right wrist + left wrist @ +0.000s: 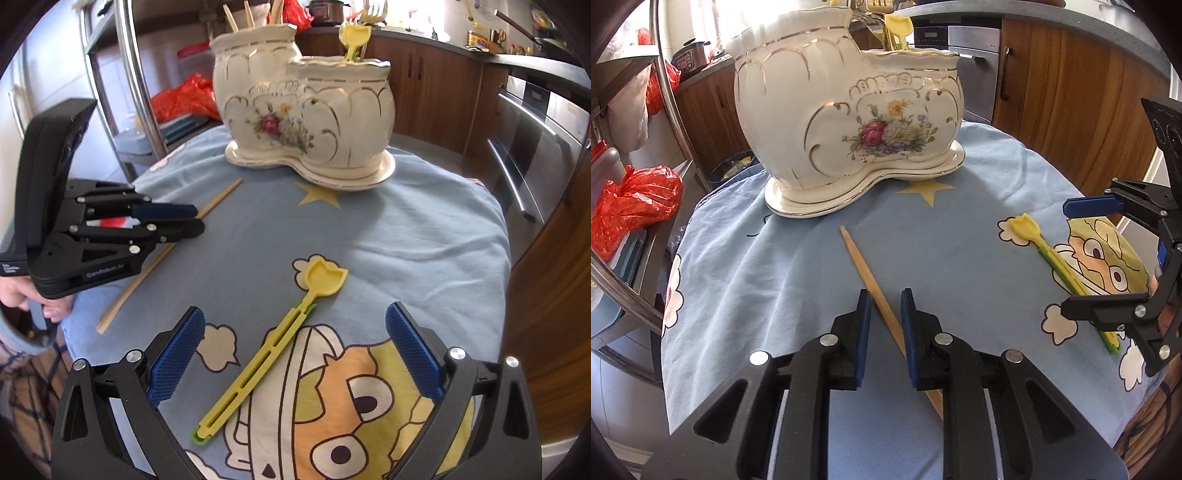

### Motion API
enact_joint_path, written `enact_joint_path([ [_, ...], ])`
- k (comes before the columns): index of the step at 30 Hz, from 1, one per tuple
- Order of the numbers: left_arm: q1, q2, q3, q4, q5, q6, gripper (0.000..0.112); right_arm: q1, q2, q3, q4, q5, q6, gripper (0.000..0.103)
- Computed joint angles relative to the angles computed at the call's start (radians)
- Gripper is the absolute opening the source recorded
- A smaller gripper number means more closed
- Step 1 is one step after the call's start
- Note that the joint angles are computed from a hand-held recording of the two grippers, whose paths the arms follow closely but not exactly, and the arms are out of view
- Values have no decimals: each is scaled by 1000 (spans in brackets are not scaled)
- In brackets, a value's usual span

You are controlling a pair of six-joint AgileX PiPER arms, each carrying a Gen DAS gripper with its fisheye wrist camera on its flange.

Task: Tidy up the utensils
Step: 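Move the left tool to the last chopstick while the right tool moves to a yellow tulip spoon, then grasp the chopstick with the left tool while the right tool grasps the yellow spoon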

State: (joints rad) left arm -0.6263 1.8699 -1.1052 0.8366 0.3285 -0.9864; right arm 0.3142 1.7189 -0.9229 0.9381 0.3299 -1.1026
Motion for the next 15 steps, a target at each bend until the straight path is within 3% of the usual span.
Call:
enact_joint_path([
  [3, 4, -1, 2, -1, 0, -7, 23, 17, 8, -10, -94, -7, 87, 91],
  [4, 7, -3, 4, -11, -4, 1, 24, 22, 11, -12, -114, -5, 98, 72],
  [9, 11, -10, 5, -50, -1, 65, 24, 26, 17, -40, -157, 52, 67, 42],
  [12, 35, -18, 7, -155, -15, 193, 24, 15, 32, -91, -235, 124, 113, 25],
  [15, 78, -24, -11, -339, 5, 372, 24, 13, 45, -142, -339, 201, 167, 14],
])
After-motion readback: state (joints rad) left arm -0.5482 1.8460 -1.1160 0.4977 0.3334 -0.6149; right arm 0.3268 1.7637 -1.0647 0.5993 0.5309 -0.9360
